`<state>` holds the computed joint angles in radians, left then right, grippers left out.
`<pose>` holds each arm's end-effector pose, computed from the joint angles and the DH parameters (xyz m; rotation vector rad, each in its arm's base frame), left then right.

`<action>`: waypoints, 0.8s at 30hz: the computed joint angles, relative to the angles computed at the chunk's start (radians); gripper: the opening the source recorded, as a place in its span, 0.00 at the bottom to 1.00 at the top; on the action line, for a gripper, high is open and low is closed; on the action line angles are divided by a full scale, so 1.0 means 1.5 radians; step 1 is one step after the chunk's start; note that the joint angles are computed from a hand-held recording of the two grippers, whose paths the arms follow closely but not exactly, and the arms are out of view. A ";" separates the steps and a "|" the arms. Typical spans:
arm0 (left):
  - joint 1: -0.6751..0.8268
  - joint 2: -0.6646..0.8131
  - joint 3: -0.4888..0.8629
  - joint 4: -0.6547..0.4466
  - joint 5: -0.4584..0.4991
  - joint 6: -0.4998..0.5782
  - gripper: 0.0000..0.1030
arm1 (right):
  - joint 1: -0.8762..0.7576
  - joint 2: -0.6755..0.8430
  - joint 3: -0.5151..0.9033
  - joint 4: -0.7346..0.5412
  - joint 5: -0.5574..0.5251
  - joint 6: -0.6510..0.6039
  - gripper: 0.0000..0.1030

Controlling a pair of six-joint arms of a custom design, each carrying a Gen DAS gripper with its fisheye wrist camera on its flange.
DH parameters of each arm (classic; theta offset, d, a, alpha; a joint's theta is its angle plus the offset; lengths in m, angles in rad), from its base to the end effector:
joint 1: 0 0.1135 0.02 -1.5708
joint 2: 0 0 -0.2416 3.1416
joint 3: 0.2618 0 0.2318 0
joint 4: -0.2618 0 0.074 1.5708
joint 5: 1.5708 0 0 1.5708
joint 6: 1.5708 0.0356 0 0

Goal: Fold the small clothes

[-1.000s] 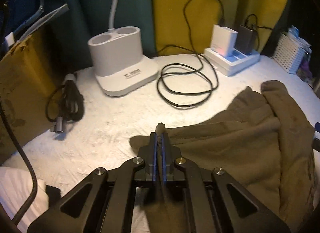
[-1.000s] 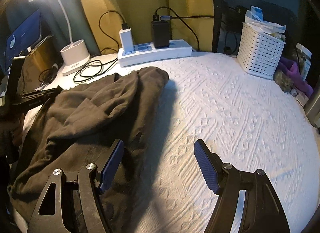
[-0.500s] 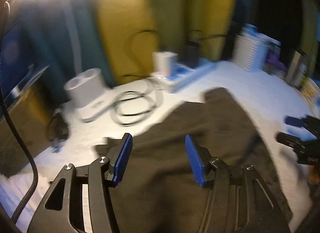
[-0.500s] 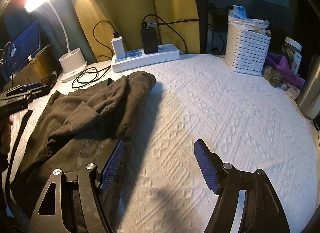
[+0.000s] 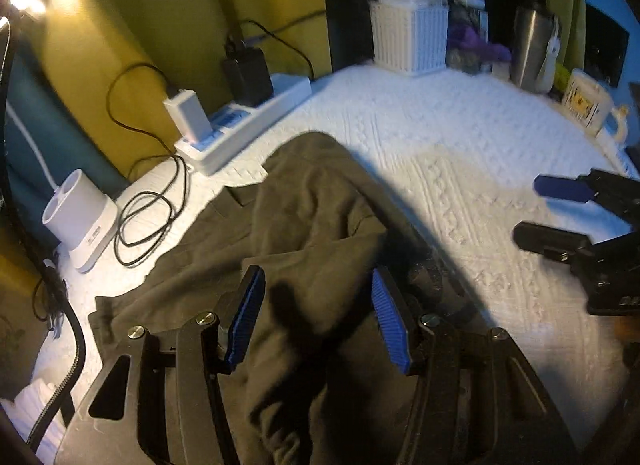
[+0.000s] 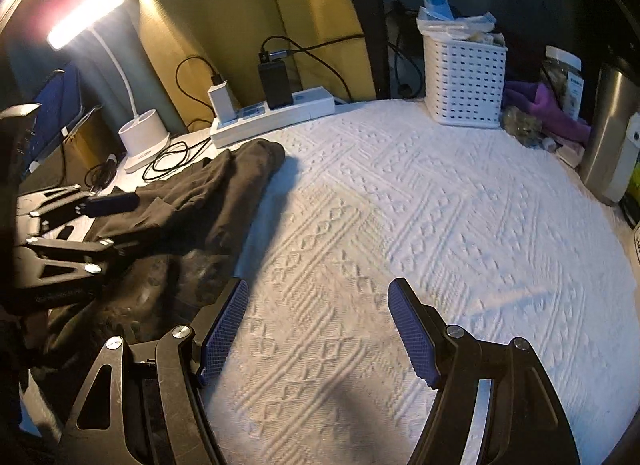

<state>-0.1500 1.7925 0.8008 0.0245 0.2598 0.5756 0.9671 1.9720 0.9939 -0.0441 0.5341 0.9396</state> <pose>0.3026 -0.0550 0.1054 0.9805 2.2970 -0.1546 0.2101 0.2727 0.0944 0.1515 2.3977 0.1702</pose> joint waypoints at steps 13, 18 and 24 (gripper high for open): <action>0.010 0.034 0.013 0.033 0.013 0.000 0.14 | -0.029 0.023 -0.013 0.052 -0.044 -0.025 0.72; 0.049 0.026 0.023 0.024 0.054 -0.015 0.08 | -0.028 0.037 0.011 0.035 -0.045 -0.030 0.72; 0.115 0.004 0.033 0.023 0.101 -0.021 0.07 | -0.020 0.059 0.071 -0.009 -0.039 -0.046 0.72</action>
